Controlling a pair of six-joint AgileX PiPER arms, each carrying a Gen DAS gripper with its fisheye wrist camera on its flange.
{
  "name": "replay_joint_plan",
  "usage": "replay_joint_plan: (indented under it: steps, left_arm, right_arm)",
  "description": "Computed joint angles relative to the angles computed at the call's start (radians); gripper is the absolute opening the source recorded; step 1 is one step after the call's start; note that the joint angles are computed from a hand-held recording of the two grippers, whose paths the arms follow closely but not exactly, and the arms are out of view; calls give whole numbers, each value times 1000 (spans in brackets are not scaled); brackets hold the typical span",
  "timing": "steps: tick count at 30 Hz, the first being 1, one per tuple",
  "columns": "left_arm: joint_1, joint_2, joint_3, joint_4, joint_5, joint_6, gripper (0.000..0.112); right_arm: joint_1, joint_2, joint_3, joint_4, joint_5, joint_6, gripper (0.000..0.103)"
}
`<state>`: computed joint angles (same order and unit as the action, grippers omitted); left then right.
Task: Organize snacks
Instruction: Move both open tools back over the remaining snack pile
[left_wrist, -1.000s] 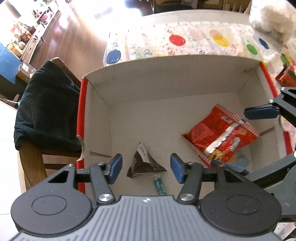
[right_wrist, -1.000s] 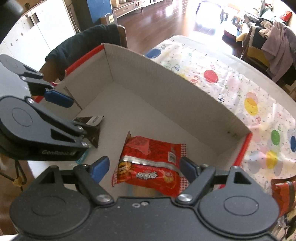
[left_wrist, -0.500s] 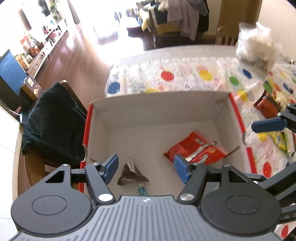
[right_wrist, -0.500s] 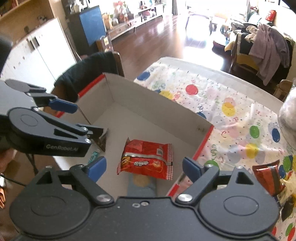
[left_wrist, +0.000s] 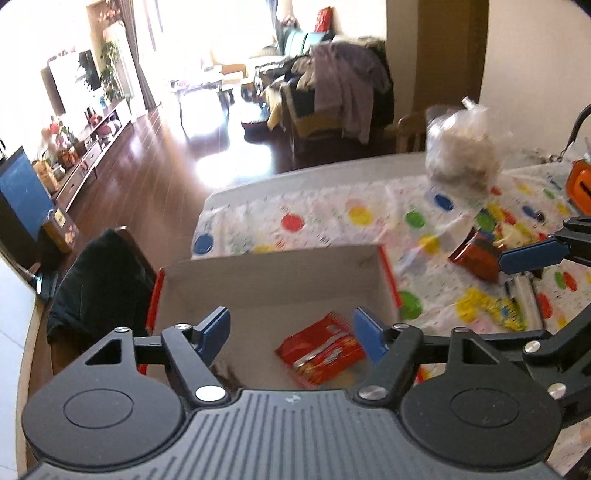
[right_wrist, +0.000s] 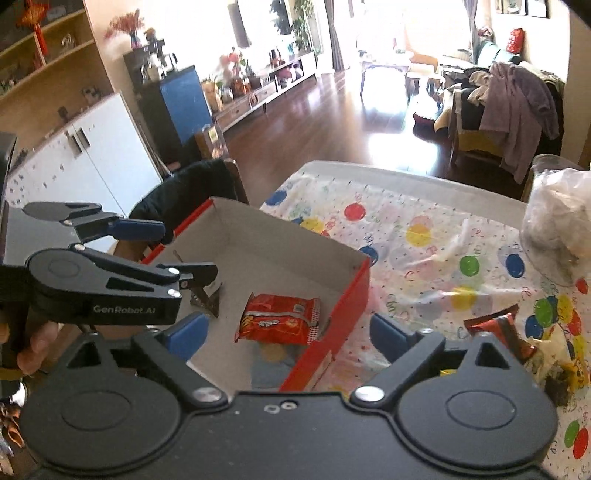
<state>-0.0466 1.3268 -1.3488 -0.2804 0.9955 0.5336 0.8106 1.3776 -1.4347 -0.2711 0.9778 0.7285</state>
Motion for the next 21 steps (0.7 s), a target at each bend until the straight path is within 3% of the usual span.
replay_joint_plan:
  steps: [7, 15, 21]
  left_arm:
    - [-92, -72, 39, -15, -23, -81, 81]
    - [-349, -156, 152, 166, -176, -369, 85]
    - [-579, -129, 162, 347, -211, -624, 86]
  right_arm:
    - [-7, -173, 133, -32, -9, 16, 100]
    - [-35, -400, 303, -69, 3, 11, 103]
    - [-260, -556, 398, 101, 34, -201, 103]
